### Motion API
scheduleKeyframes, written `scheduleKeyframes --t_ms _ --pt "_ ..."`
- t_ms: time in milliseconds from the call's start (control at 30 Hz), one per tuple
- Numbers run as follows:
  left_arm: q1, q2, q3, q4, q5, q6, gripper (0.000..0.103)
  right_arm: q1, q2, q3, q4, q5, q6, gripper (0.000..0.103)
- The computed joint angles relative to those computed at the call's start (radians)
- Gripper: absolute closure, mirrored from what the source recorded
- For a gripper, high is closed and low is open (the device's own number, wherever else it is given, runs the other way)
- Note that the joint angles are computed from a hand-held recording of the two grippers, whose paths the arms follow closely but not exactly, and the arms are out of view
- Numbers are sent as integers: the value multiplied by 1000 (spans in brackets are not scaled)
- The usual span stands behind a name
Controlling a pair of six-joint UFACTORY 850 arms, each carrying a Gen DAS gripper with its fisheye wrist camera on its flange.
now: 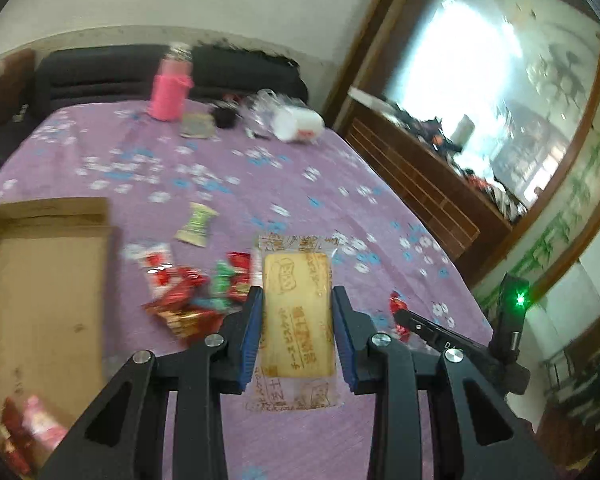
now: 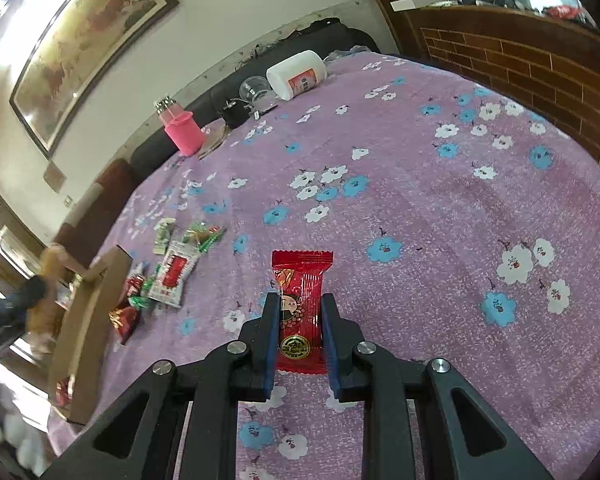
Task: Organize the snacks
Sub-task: 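Carry both snacks over the cardboard box and release them inside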
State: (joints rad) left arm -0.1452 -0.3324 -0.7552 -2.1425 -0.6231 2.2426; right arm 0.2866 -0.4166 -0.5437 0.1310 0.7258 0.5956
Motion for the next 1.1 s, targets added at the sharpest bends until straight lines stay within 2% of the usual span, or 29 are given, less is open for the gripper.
scheduleKeyframes --t_ms 233,367,500,600,733,800,967,1100 --pt "140 63 72 -31 -54 49 70 36 35 2 88 -48 -73 81" --pt "203 52 59 -35 -43 49 70 84 94 -2 77 -62 -86 81" --pt "261 16 23 -25 -14 20 70 153 100 -79 4 -105 -92 81" --pt "294 -2 6 -62 11 37 70 200 62 -178 -147 -148 -8 81" --pt "326 -34 -23 -71 46 19 70 242 -41 -343 -460 -182 252 80" --pt "337 -60 -42 -79 68 19 70 265 -100 -429 -565 -216 342 80" --pt "361 -140 -110 -16 103 -88 70 318 -239 -627 -709 -364 448 80" --pt "364 -162 -120 -9 128 -95 70 342 -315 -715 -800 -434 536 80"
